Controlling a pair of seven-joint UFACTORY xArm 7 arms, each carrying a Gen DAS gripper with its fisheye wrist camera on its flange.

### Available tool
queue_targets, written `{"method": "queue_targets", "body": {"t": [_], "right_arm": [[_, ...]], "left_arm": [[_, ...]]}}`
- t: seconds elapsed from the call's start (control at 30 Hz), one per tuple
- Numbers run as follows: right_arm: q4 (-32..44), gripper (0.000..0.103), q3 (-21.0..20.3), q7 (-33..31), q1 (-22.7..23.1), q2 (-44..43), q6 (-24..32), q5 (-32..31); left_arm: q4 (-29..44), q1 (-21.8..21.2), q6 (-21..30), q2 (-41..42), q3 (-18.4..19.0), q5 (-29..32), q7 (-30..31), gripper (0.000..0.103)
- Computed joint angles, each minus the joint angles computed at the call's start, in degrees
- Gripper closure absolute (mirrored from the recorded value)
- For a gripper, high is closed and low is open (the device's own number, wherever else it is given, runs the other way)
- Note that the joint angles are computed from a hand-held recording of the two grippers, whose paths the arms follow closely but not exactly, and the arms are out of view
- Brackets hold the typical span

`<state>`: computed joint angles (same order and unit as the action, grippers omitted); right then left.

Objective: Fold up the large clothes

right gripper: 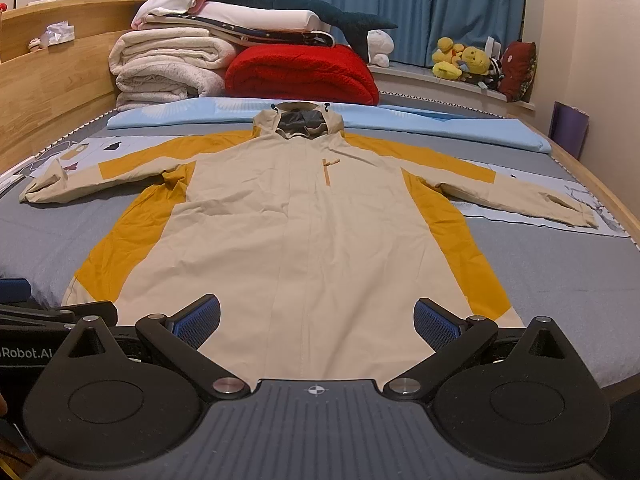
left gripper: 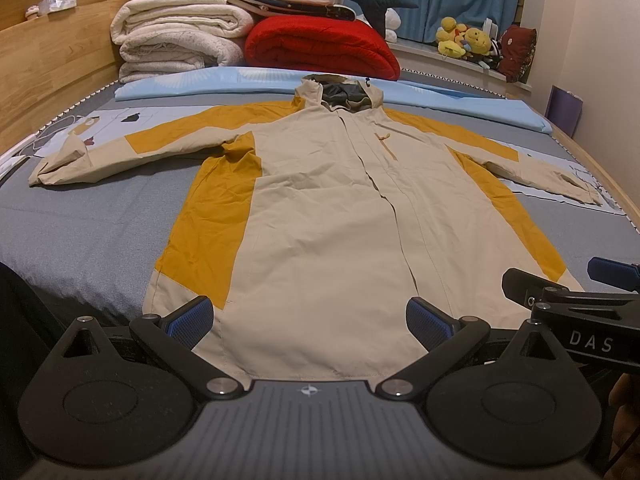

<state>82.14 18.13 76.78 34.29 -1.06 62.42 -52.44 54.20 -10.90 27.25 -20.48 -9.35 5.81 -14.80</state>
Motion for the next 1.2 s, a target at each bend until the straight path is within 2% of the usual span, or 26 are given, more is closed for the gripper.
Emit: {"method": "queue_targets", "body": {"t": [0.03, 0.1, 0.13, 0.4, 0.5, 0.53, 0.57, 0.6, 0.67, 0.7, 0.77, 0.83, 0.9, 0.97, 1.03, 1.2], "right_arm": [[-0.1, 0.001, -0.2, -0.1, 0.2, -0.1, -0.2, 0.1], [-0.1, 0.001, -5.1, 0.0, 5.1, -0.1, -0.1, 0.0], [0.0, 0.001, -6.0, -0.1, 6.0, -0.1, -0.1, -0.1], [-0.1, 0.001, -6.0, 0.2, 5.9, -0.2, -0.3, 0.0], [-0.2, 0.001, -5.0, 1.5, 5.2, 0.5, -0.5, -1.1], [-1.3, 0.001, -5.8, 2.6, 6.0, 0.6, -1.0, -2.1], [-1.6, 0.001, -4.6, 3.4, 4.8, 0.6, -1.3, -2.8], [-2.1, 0.001, -5.1, 5.7, 5.2, 0.4, -2.3, -4.4], [-4.5, 0.002, -0.9, 14.4, 1.2, 0.0, -4.7, -10.6], [-4.7, 0.002, -0.5, 19.6, -0.4, -0.7, -7.9, -15.3], [-5.6, 0.004, -0.3, 22.7, -0.4, -1.5, -8.1, -18.2], [-5.0, 0.007, -5.0, 16.5, 4.9, -1.7, -5.3, -14.6], [-4.6, 0.008, -5.2, 12.8, 5.3, -1.9, -3.3, -12.6], [-4.6, 0.010, -3.7, 12.0, 4.1, -2.3, -1.9, -12.3], [-3.7, 0.013, -5.0, 11.5, 5.1, -2.1, -1.7, -8.8], [-2.5, 0.013, -5.0, 12.6, 4.0, -2.3, -1.3, -5.2]], "left_arm": [[0.0, 0.0, 0.0, 0.0, 0.0, 0.0, 0.0, 0.001], [0.0, 0.0, 0.0, 0.0, 0.0, 0.0, 0.0, 0.001], [0.1, -0.1, 0.1, 0.0, 0.1, 0.0, 0.0, 0.001], [-0.6, 0.1, -0.6, -0.2, -0.2, 0.5, -0.3, 0.001], [-1.3, 0.3, -1.3, -0.4, -0.5, 1.1, -0.5, 0.001], [-1.6, 0.3, -1.6, -0.6, -0.5, 1.3, -0.5, 0.001], [-1.8, 0.3, -1.9, -0.7, -0.6, 1.4, -0.6, 0.001], [-1.9, 0.3, -2.2, -0.7, -0.7, 1.6, -0.5, 0.001], [-2.1, 0.3, -2.6, -0.9, -0.8, 2.0, -0.3, 0.001], [-2.2, 0.2, -2.9, -1.0, -0.8, 2.1, -0.2, 0.001], [-2.3, 0.1, -3.5, -1.1, -0.9, 2.3, 0.1, 0.001], [-2.6, -0.1, -4.0, -1.4, -0.7, 2.1, 0.6, 0.001], [-2.6, -0.2, -4.1, -1.5, -0.7, 1.9, 1.0, 0.001], [-2.8, -0.4, -4.7, -1.7, -0.4, 1.4, 1.4, 0.001], [-2.4, -0.8, -5.5, -1.9, 0.1, 0.7, 2.3, 0.001], [0.8, 0.8, -10.0, -1.2, 0.2, 1.7, 4.1, 0.001]]}}
